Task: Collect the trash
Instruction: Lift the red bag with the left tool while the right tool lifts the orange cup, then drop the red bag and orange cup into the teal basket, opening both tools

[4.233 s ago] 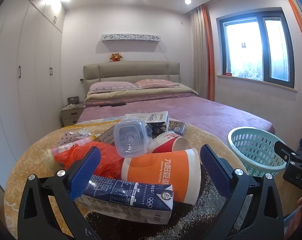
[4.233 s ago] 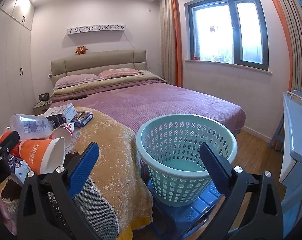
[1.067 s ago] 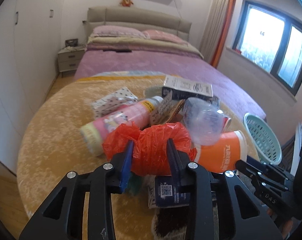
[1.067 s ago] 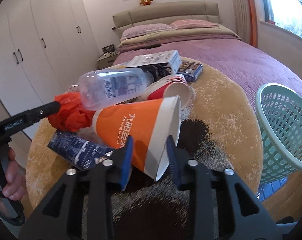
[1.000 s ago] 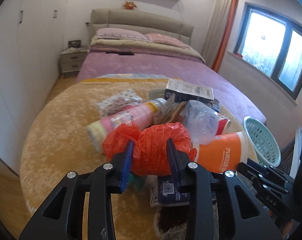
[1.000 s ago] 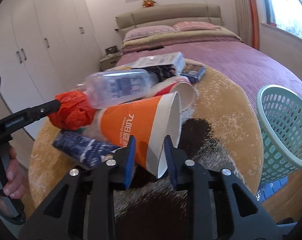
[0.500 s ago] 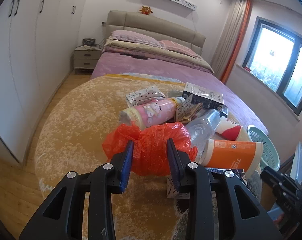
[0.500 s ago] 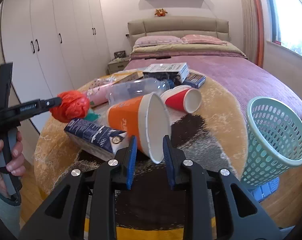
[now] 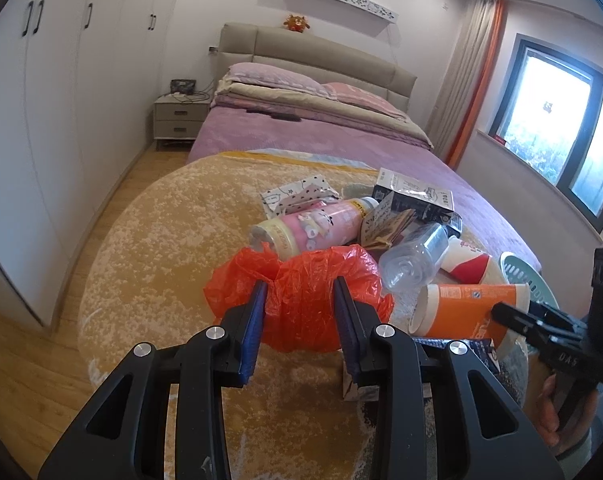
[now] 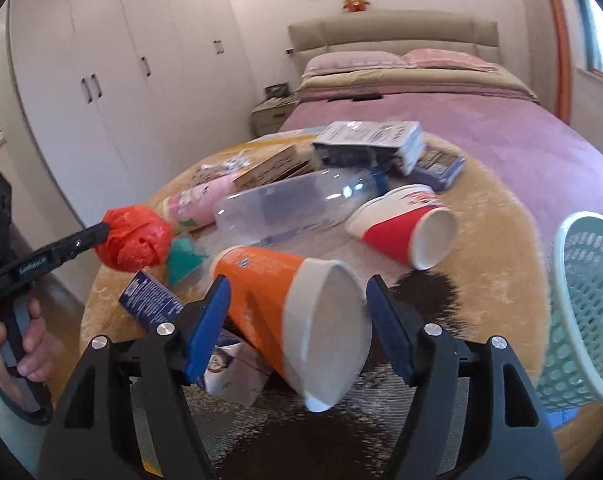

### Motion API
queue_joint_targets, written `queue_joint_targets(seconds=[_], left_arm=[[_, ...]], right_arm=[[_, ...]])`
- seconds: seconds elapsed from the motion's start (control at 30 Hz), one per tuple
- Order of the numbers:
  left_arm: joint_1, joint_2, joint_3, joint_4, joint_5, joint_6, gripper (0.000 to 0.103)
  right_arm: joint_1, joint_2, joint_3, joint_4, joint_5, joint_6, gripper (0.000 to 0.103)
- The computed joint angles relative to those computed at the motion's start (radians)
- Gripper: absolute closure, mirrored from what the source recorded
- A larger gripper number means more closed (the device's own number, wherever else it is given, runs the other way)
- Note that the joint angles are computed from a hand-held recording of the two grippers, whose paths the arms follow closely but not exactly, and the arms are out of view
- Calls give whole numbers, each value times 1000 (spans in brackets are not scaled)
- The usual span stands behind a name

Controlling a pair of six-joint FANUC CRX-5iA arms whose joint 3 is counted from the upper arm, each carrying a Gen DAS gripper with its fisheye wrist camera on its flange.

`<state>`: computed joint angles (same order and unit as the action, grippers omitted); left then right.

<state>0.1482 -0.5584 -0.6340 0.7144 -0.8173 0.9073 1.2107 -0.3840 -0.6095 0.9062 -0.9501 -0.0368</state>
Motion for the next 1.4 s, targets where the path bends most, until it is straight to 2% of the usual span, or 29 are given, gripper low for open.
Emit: queue_joint_targets(seconds=[0.07,0.13,0.17,0.3,0.43,0.57,0.77,0.9,1.1,1.27,1.4], left_arm=[[-5,4,5,-6,3,11,71],[-13,8,10,-9,3,16,71],[-20,9,12,-12,5,17,71],[-60,10,26,-25,16,24,71],[-107,6,34,-24,39,30,71],[-182,10,48,-31,71,44,71],[-324,55,96,-64,122,76,71],[-444,113,149,-110,165,122,71],[-624,242,257,-180,203,192,71],[-749,384,359,-201,205,234,71],[-821,497,446,-250,215,286,71]], right_arm=[[16,12,4,-5,-8,5,37],[27,13,1,-11,-8,6,44],[38,10,-4,-9,-16,1,44],[83,-27,-31,21,-45,-44,64],[138,-82,-70,71,-120,-137,76],[182,-145,-103,105,-191,-193,77],[285,-202,-128,138,-398,-252,77],[371,-258,-148,166,-582,-307,77],[490,-357,-182,154,-867,-402,77],[557,-445,-212,86,-1078,-499,77],[566,-530,-244,39,-1137,-555,77]])
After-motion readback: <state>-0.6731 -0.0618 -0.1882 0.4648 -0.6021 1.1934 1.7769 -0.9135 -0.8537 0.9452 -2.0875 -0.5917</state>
